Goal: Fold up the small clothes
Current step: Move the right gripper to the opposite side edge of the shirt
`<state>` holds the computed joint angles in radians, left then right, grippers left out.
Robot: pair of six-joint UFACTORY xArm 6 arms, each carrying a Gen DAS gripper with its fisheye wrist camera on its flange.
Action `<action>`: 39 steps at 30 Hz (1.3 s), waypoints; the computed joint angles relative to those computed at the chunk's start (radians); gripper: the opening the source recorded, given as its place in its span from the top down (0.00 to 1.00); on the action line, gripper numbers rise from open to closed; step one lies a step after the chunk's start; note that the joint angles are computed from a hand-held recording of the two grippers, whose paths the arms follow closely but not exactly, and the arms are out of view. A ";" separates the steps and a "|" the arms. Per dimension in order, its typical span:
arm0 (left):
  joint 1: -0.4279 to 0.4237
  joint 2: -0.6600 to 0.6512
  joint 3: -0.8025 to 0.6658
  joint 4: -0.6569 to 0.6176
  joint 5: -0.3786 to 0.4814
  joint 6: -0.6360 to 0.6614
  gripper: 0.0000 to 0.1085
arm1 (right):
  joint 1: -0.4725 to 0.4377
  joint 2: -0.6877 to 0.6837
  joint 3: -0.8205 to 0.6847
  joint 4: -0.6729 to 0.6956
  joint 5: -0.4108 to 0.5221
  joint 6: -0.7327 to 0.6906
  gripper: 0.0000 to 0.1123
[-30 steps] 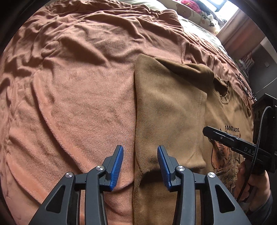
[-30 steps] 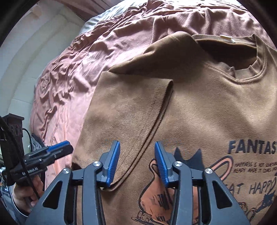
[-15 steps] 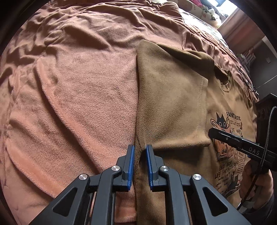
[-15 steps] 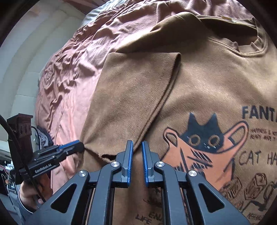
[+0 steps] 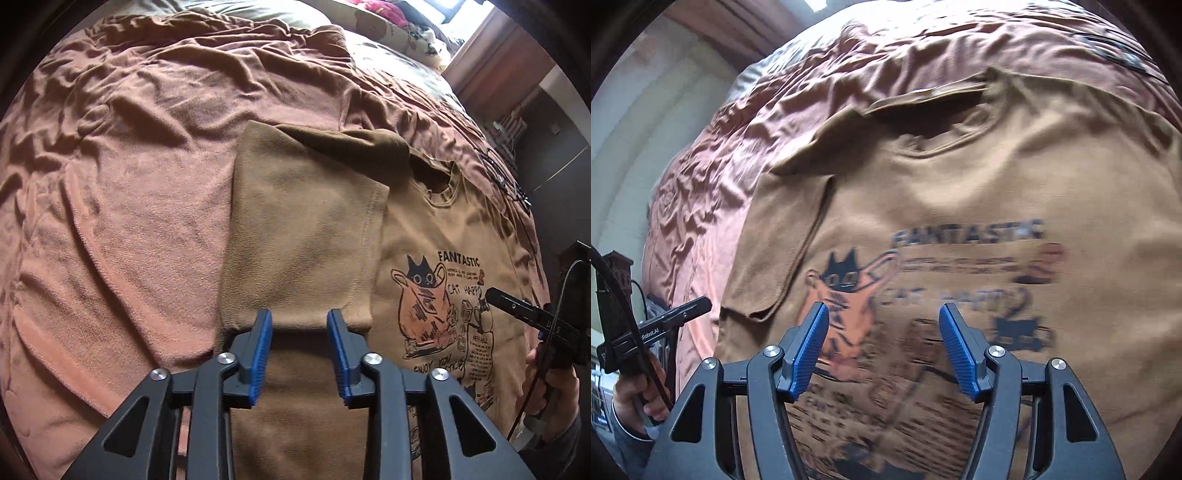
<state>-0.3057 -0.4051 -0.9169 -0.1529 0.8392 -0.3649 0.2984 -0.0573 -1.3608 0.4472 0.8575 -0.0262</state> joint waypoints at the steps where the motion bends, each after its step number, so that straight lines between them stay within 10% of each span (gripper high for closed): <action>1: -0.013 0.003 -0.005 0.011 -0.009 -0.012 0.53 | -0.016 -0.020 0.018 -0.002 -0.001 -0.001 0.46; 20: -0.157 0.175 -0.167 0.094 -0.056 -0.113 0.51 | -0.428 -0.291 0.177 0.023 0.090 -0.114 0.46; 39: -0.231 0.350 -0.301 0.132 -0.083 -0.170 0.51 | -0.670 -0.212 0.072 -0.002 0.192 -0.148 0.64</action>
<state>-0.5371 -0.0546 -1.2177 -0.0213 0.7563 -0.5346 -0.3714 -0.2692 -1.2887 0.4449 1.0497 -0.1746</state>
